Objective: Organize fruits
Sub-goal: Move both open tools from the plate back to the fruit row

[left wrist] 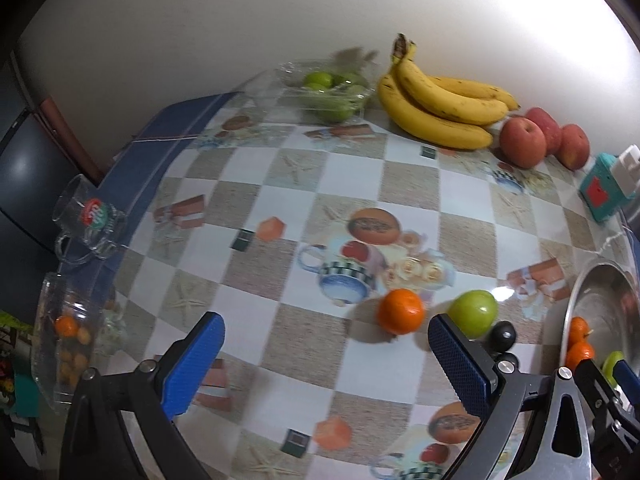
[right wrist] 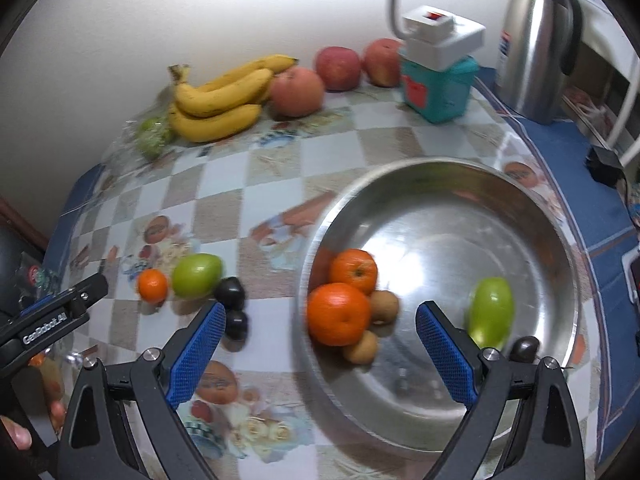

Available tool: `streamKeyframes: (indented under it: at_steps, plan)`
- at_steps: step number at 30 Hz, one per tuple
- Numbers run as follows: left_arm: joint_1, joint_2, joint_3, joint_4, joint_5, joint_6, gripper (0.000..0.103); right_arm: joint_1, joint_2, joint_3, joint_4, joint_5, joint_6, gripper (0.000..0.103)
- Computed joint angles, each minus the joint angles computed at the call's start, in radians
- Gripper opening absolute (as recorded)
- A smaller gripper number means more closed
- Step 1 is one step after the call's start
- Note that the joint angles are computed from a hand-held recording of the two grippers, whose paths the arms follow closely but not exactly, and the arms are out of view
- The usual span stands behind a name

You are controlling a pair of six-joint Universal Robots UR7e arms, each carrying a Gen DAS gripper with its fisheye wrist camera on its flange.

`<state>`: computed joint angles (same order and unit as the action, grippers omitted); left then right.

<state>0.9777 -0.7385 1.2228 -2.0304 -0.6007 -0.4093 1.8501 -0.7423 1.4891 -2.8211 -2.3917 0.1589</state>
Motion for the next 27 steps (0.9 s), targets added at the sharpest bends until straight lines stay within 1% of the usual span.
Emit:
streamKeyframes:
  at_steps: [4,8,10,13,17,19,22,27]
  plan:
    - [0.006,-0.013,-0.001,0.011,0.014,-0.01,0.103,0.011,0.02,-0.022,0.005,0.044,-0.026,0.096]
    - [0.019,-0.021,-0.011,0.017,-0.016,-0.025,0.103,0.015,0.036,-0.044,0.022,0.112,-0.031,0.096]
    - [0.025,-0.02,-0.018,0.022,-0.029,-0.026,0.103,0.018,0.049,-0.063,0.04,0.128,-0.028,0.096]
    - [0.033,-0.017,-0.029,0.023,-0.053,-0.024,0.103,0.02,0.066,-0.087,0.07,0.13,-0.012,0.096]
    - [0.051,-0.007,-0.055,0.044,-0.116,-0.028,0.103,0.018,0.087,-0.12,0.123,0.136,0.021,0.096]
    - [0.057,-0.001,-0.064,0.052,-0.132,-0.027,0.103,0.018,0.094,-0.132,0.141,0.139,0.031,0.096]
    - [0.066,0.01,-0.085,0.059,-0.156,-0.021,0.103,0.021,0.111,-0.159,0.176,0.123,0.038,0.096]
    - [0.079,0.03,-0.117,0.062,-0.204,0.007,0.103,0.014,0.13,-0.199,0.241,0.11,0.074,0.096]
